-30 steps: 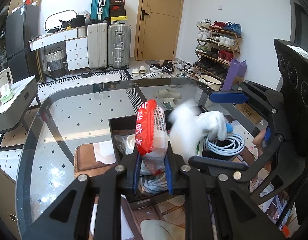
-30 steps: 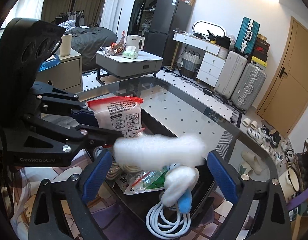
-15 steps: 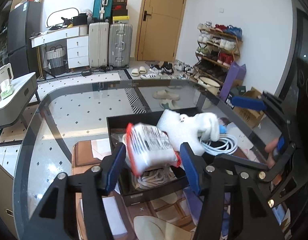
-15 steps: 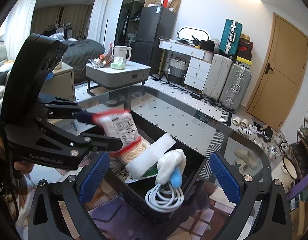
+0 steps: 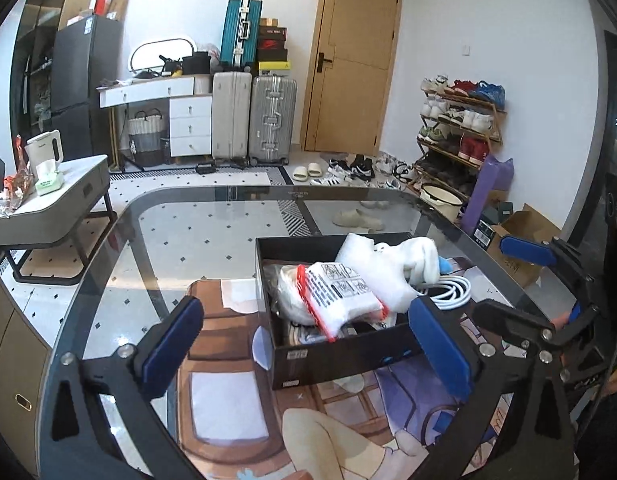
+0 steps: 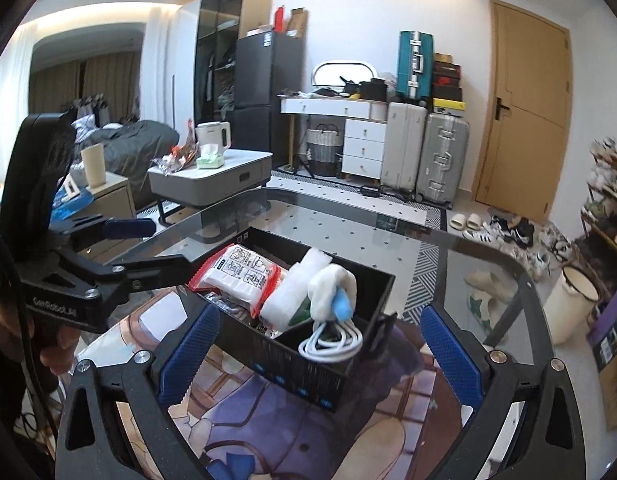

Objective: Organize soft objects

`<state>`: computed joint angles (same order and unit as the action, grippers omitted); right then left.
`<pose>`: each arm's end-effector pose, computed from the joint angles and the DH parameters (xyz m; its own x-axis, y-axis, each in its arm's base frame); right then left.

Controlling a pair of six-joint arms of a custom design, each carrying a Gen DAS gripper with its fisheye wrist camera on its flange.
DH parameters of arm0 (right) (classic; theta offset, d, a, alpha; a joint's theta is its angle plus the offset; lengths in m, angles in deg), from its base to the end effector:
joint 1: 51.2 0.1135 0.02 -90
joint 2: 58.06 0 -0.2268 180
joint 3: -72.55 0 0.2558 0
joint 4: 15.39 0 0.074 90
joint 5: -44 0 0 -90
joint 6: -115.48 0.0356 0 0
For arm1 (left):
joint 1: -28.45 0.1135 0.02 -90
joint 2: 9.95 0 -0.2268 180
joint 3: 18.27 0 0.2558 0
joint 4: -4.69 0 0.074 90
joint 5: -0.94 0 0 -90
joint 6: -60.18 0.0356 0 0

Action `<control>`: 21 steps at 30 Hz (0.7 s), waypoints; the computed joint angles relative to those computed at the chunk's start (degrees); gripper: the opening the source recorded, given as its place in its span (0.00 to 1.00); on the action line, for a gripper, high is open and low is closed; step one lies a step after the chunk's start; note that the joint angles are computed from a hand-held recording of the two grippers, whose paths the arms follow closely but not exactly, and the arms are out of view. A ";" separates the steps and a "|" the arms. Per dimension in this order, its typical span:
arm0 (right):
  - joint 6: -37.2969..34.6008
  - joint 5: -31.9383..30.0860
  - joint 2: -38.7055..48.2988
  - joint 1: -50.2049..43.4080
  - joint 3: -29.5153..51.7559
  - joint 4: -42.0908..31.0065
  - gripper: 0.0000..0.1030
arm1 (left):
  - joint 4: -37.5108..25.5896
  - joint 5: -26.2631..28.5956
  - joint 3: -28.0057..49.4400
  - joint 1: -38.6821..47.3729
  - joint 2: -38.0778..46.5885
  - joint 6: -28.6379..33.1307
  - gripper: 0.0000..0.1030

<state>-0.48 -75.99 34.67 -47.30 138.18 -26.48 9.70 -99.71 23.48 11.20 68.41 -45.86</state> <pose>0.3389 0.0409 0.1587 -0.3572 -0.4044 -0.8419 -0.6754 0.7345 -0.0662 0.2621 -0.0745 0.1260 -0.5199 -0.1229 -0.8453 -0.0027 0.9898 -0.1423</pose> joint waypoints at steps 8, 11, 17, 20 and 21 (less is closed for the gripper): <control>1.99 -0.97 -2.03 -1.30 -5.84 4.71 0.99 | 4.51 -7.52 -5.33 -5.51 -3.76 -0.20 1.00; 3.19 -1.35 -2.15 -1.56 -7.11 6.06 0.99 | 6.42 -9.10 -6.59 -6.60 -3.53 0.10 1.00; 5.93 -1.77 -2.55 -1.65 -8.90 9.07 0.99 | 9.31 -11.20 -6.89 -7.56 -0.70 -0.56 1.00; 6.47 -1.78 -2.82 -1.80 -10.00 10.82 0.99 | 11.26 -11.08 -7.37 -7.07 0.62 -0.83 1.00; 6.71 -1.99 -2.67 -1.95 -10.11 11.10 0.99 | 11.72 -11.53 -7.41 -7.22 1.11 -0.83 1.00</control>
